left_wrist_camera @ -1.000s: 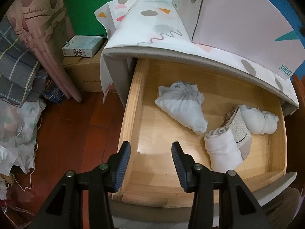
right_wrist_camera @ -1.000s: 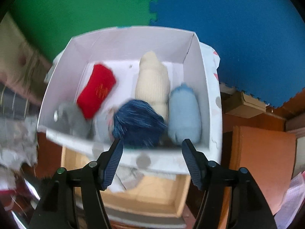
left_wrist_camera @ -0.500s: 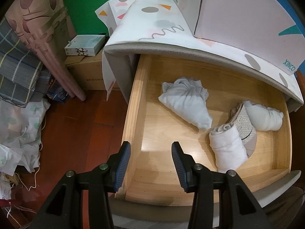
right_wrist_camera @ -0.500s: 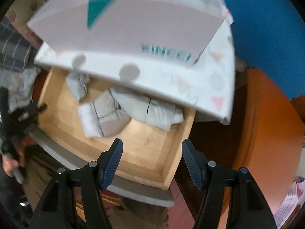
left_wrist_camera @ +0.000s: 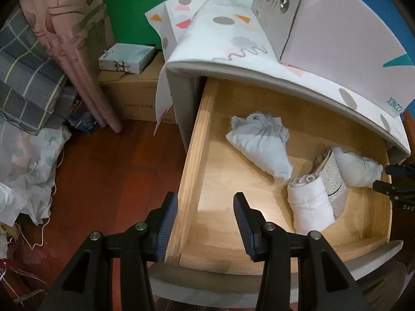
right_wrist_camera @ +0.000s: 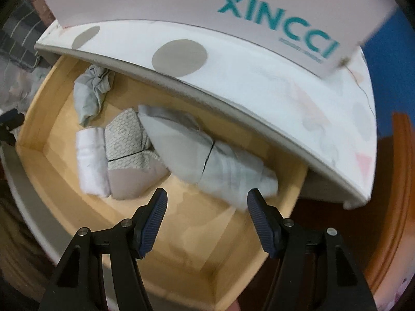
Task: Take underwear out of drawer
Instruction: 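Move the right tool back down into the drawer, then close the right tool on the long white rolled underwear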
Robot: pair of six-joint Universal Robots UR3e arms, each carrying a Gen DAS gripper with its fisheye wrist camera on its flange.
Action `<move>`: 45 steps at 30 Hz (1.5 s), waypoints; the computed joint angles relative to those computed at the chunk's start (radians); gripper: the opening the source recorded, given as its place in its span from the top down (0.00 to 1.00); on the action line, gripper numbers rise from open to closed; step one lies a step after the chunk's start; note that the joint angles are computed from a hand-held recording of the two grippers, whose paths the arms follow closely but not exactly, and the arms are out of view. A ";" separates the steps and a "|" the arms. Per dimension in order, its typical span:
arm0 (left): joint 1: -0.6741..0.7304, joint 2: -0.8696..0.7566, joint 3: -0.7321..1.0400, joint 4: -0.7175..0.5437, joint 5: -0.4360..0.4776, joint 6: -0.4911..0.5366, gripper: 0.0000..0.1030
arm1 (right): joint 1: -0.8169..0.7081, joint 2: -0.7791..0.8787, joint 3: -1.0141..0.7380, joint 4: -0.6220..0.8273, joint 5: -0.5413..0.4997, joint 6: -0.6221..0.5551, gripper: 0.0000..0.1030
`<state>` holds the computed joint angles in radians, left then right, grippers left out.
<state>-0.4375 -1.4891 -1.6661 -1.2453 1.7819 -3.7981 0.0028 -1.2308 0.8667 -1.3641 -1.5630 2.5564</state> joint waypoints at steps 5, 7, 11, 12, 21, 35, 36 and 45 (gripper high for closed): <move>-0.013 -0.027 0.026 -0.022 0.011 0.003 0.56 | 0.024 -0.006 0.107 -0.141 -0.009 -0.058 0.40; -0.017 -0.037 0.035 -0.030 0.016 0.007 0.56 | 0.034 -0.002 0.141 -0.182 -0.007 -0.086 0.40; -0.017 -0.045 0.040 -0.035 0.018 0.010 0.56 | 0.059 0.007 0.195 -0.254 -0.029 -0.119 0.38; -0.016 -0.045 0.040 -0.036 0.016 0.012 0.56 | 0.064 0.012 0.205 -0.268 -0.036 -0.125 0.38; -0.015 -0.055 0.050 -0.046 0.013 0.020 0.56 | 0.086 0.035 0.271 -0.357 -0.069 -0.124 0.30; -0.008 -0.050 0.038 -0.029 0.008 0.025 0.56 | 0.032 0.116 0.050 -0.027 -0.052 -0.020 0.37; -0.007 -0.049 0.038 -0.030 0.008 0.026 0.56 | 0.028 0.126 0.025 0.010 -0.066 -0.004 0.37; 0.006 -0.034 0.026 -0.010 -0.012 0.032 0.56 | 0.003 0.090 0.060 0.059 -0.089 0.072 0.40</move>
